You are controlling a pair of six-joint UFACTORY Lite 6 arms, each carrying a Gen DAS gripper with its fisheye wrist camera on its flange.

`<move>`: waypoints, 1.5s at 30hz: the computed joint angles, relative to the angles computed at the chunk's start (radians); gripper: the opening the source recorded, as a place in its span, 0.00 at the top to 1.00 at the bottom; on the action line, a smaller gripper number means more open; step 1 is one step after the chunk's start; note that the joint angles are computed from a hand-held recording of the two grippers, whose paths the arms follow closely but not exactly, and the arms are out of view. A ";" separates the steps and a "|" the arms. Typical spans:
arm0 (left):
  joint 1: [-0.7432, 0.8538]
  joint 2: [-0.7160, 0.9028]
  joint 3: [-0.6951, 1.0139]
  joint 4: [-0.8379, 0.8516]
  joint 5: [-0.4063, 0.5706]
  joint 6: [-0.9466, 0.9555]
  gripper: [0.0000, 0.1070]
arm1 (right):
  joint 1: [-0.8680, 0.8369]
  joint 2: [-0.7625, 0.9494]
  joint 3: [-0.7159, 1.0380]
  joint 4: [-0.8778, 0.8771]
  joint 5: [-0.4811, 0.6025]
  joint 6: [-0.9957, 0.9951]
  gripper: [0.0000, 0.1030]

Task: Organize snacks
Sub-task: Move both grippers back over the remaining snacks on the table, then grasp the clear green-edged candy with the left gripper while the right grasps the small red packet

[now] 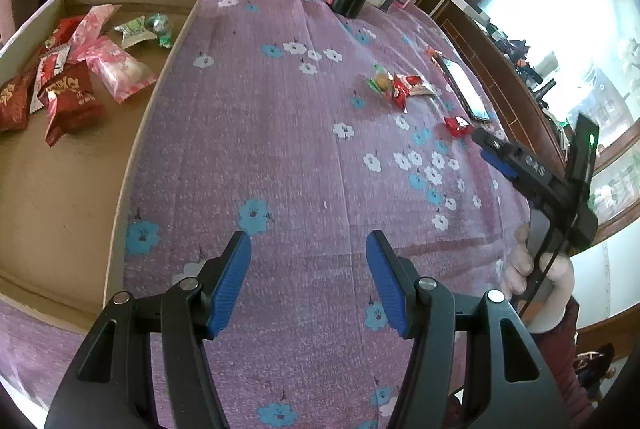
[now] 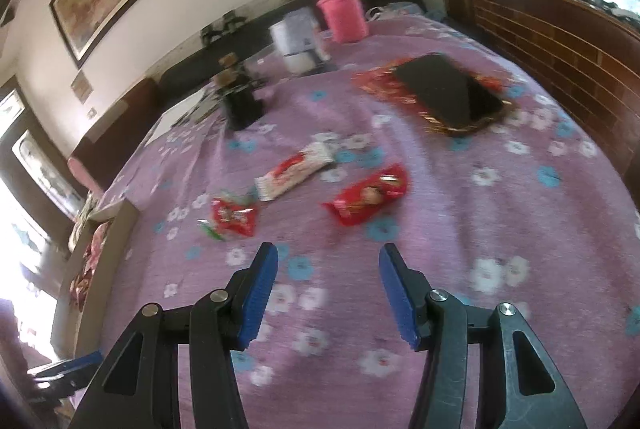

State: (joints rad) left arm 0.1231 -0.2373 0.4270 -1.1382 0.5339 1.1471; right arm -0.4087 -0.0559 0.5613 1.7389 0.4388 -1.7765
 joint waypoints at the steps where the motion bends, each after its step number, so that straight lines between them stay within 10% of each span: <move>1: 0.000 0.002 -0.001 -0.001 0.001 0.002 0.45 | 0.040 0.010 0.013 0.016 -0.019 -0.001 0.46; 6: 0.020 -0.021 -0.014 0.010 0.017 0.003 0.45 | 0.278 0.176 0.187 0.189 -0.153 -0.081 0.47; 13: 0.099 -0.049 -0.029 0.032 0.054 0.012 0.45 | 0.392 0.503 0.556 -0.166 -0.182 0.408 0.65; 23: 0.142 0.013 -0.014 -0.019 0.117 0.109 0.45 | 0.219 0.374 0.382 -0.425 0.344 0.433 0.65; 30: 0.070 0.049 -0.015 -0.064 0.090 0.121 0.45 | 0.046 0.180 0.230 -0.455 0.262 0.400 0.62; 41: 0.032 -0.031 -0.033 -0.010 0.032 0.035 0.45 | 0.444 0.120 0.069 -0.196 -0.043 0.172 0.60; 45: 0.014 -0.022 -0.005 0.009 -0.001 0.005 0.45 | 0.517 0.110 0.052 -0.053 -0.174 0.055 0.87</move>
